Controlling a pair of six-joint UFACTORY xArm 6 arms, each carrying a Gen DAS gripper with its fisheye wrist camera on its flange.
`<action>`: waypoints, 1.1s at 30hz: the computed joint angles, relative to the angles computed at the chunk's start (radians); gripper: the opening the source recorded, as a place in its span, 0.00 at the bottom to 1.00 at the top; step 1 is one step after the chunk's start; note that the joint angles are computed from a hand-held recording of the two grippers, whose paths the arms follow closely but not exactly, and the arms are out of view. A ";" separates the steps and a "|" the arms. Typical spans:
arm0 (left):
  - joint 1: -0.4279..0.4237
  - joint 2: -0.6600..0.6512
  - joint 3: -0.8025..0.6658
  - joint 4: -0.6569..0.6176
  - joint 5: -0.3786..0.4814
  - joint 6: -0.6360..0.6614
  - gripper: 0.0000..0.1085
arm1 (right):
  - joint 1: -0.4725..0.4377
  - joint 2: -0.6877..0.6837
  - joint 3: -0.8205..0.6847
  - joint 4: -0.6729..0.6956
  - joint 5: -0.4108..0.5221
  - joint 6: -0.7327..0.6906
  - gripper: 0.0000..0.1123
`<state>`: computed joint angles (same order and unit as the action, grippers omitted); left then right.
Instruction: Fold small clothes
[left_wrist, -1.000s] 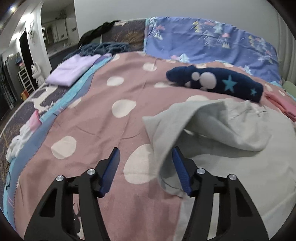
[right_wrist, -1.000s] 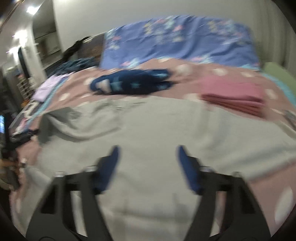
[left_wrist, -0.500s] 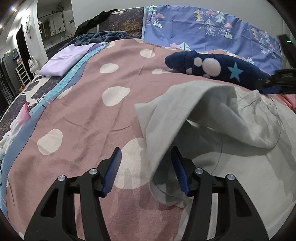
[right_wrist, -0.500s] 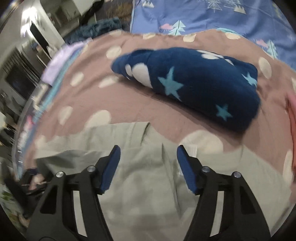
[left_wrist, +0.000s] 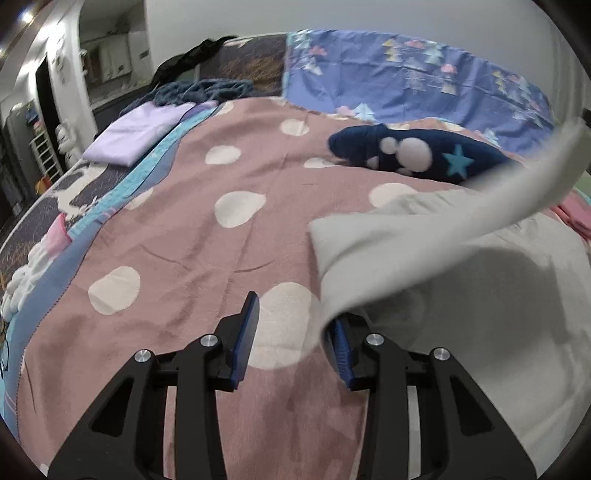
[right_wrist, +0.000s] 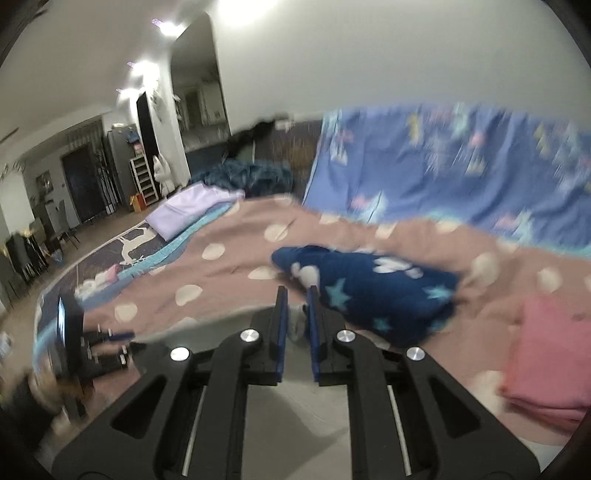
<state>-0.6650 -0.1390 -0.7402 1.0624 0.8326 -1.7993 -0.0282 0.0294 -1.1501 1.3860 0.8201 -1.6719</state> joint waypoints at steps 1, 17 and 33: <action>-0.015 -0.001 0.002 0.004 0.001 0.010 0.36 | -0.063 -0.041 0.070 0.000 0.036 -0.059 0.11; -0.081 0.016 0.022 -0.077 0.021 0.059 0.37 | -0.164 0.167 0.026 -0.332 0.010 0.416 0.39; -0.122 0.012 -0.003 -0.048 0.061 0.052 0.05 | -0.116 0.123 -0.003 -0.259 -0.121 0.461 0.03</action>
